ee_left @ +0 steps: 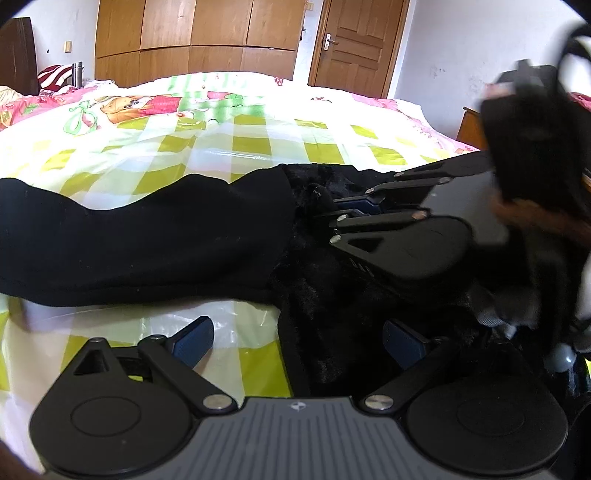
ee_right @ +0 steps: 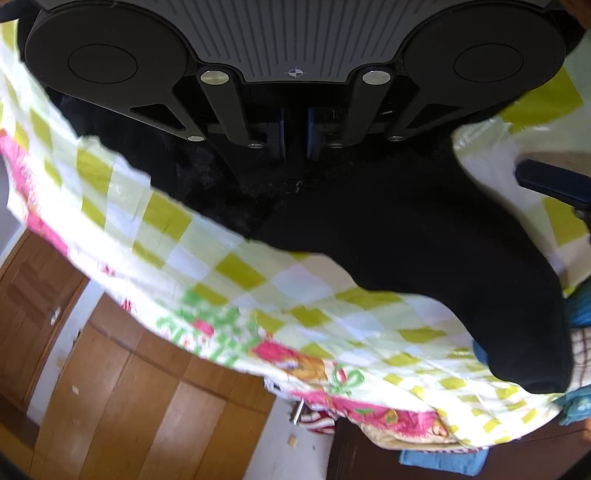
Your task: Fold small clothes
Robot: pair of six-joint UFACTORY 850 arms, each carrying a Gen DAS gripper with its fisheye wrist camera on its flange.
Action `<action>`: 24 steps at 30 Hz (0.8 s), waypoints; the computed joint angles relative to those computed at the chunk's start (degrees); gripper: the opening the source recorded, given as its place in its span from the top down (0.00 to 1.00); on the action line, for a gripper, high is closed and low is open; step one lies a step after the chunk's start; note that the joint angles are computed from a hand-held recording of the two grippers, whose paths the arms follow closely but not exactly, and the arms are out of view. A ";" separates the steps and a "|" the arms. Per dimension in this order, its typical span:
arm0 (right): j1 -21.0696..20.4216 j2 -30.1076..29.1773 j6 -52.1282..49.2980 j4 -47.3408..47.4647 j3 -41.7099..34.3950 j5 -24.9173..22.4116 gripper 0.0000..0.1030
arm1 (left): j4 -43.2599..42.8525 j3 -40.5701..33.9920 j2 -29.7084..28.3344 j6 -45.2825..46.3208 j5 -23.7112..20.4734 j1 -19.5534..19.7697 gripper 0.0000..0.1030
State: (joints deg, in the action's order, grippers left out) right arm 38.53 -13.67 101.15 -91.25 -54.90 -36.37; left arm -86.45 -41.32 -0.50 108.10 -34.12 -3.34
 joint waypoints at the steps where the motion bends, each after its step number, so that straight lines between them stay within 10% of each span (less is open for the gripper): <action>1: 0.41 0.30 0.46 -1.31 0.46 -0.32 0.91 | -0.10 -0.01 -0.03 0.00 0.07 -0.01 0.00; 12: -1.07 5.99 11.70 -5.36 4.75 4.42 0.83 | -7.97 0.36 0.55 3.08 3.85 -1.49 0.00; 20: 5.82 30.55 12.60 15.11 23.51 -15.97 0.71 | -11.59 -3.09 -0.26 10.86 1.97 -8.91 0.00; 24: 7.42 35.51 8.42 25.54 28.72 -23.81 0.69 | -14.38 -8.47 -6.61 16.62 11.02 -15.24 0.00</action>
State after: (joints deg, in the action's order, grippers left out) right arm 45.95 21.84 109.57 -65.72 -26.18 -60.18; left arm -100.83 -49.79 -7.11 124.72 -23.10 -18.57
